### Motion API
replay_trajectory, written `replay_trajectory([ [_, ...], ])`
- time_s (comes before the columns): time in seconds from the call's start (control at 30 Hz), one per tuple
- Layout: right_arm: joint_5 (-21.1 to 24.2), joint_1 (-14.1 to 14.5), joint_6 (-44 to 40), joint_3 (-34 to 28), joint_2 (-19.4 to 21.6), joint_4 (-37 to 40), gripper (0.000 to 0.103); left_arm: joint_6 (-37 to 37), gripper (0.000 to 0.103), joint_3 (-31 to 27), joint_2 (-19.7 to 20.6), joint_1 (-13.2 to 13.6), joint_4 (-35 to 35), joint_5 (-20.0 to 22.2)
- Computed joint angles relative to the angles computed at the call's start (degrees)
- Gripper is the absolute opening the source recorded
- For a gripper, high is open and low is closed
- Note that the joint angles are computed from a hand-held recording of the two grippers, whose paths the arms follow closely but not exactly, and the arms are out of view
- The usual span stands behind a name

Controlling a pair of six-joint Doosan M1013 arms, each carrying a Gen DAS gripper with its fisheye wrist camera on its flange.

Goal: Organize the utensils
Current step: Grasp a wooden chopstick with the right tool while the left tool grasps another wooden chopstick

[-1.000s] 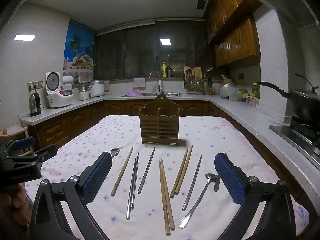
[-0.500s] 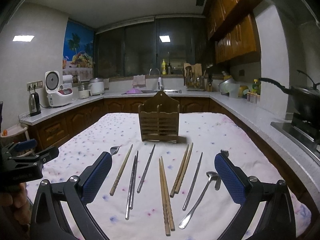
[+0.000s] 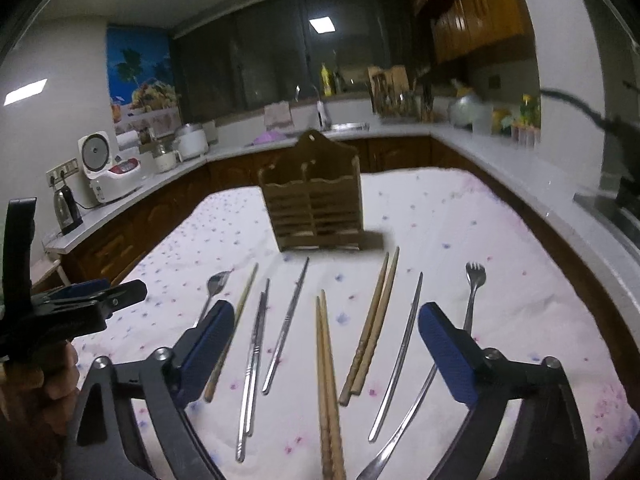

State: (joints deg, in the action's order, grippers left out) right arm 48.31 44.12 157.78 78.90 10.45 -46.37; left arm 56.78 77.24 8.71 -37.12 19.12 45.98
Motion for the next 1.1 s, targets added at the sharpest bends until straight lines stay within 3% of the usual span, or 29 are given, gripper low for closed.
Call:
replay_trajectory([
  [0.4,1.17,-8.25,-10.53,-5.38,3.72,17.74,0.048,11.25,0.074,-13.20,10.15,3.24,-11.58,10.34],
  [0.53,2.09,-10.87,-13.52,-7.18,5.37,23.26,0.038,13.30,0.072,-17.82,13.50,3.52,-12.33,13.57],
  [0.6,2.80,-12.27,-15.37,-8.27,6.44,26.13,0.031,14.60,0.065,-20.17,15.20,3.71,-13.08,15.55],
  [0.73,4.50,-14.42,-18.05,-10.29,8.41,30.03,0.027,16.90,0.053,-25.37,18.87,3.98,-14.08,20.22],
  [0.97,7.97,-17.26,-22.77,-14.54,12.13,36.22,0.022,17.99,0.053,-31.26,23.35,4.62,-16.17,26.55],
  [1.1,10.55,-17.88,-23.72,-16.92,13.99,36.50,0.018,18.76,0.047,-33.33,24.94,4.84,-17.10,29.19],
])
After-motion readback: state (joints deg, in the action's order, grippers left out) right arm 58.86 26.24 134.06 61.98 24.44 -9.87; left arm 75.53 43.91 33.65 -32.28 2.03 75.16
